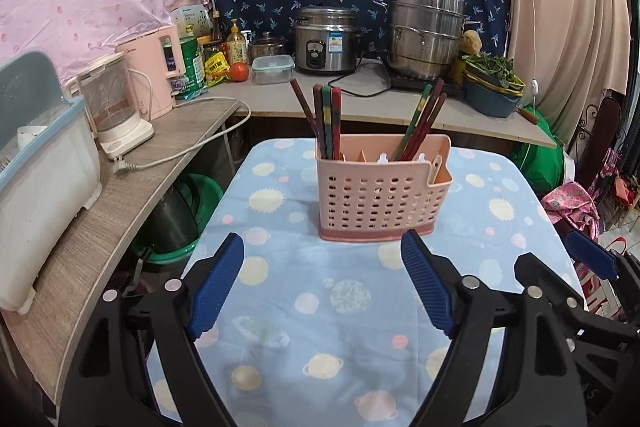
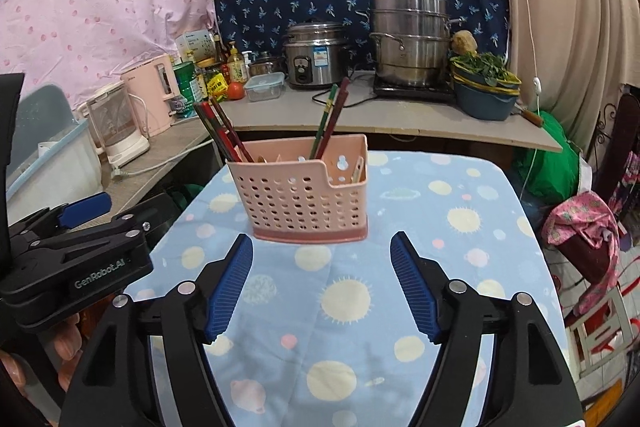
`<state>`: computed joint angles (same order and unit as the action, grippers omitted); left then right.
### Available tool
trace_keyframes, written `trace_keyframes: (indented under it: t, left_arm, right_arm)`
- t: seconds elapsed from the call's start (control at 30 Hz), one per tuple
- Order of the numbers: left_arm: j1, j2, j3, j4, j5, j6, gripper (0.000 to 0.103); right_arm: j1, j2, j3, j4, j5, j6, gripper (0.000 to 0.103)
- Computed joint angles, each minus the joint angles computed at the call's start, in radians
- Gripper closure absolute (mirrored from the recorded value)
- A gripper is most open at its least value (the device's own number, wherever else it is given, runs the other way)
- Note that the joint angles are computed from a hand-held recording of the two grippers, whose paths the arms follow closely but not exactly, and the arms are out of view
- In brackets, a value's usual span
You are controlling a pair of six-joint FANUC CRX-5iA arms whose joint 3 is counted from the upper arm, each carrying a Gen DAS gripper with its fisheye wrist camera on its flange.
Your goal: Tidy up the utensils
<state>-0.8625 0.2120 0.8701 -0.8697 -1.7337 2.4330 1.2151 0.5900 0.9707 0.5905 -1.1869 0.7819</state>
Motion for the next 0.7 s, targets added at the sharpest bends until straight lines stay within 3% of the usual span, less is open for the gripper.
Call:
trace_keyframes:
  t: [0.17, 0.37, 0.43, 0.7]
  left_arm:
    - [-0.014, -0.011, -0.034, 0.001, -0.013, 0.032, 0.016]
    - [-0.024, -0.012, -0.054, 0.002, -0.029, 0.047, 0.01]
    - [-0.022, -0.014, -0.062, 0.011, -0.029, 0.053, 0.01]
    - [-0.028, -0.003, -0.063, 0.012, -0.051, 0.053, 0.008]
  right_arm:
    - [0.002, -0.055, -0.113, 0.01, 0.025, -0.059, 0.02]
    - [0.004, -0.096, -0.205, 0.045, 0.052, -0.118, 0.016]
    - [0.002, -0.109, -0.229, 0.043, 0.063, -0.132, 0.005]
    - [0.005, -0.127, -0.271, 0.049, 0.072, -0.15, 0.007]
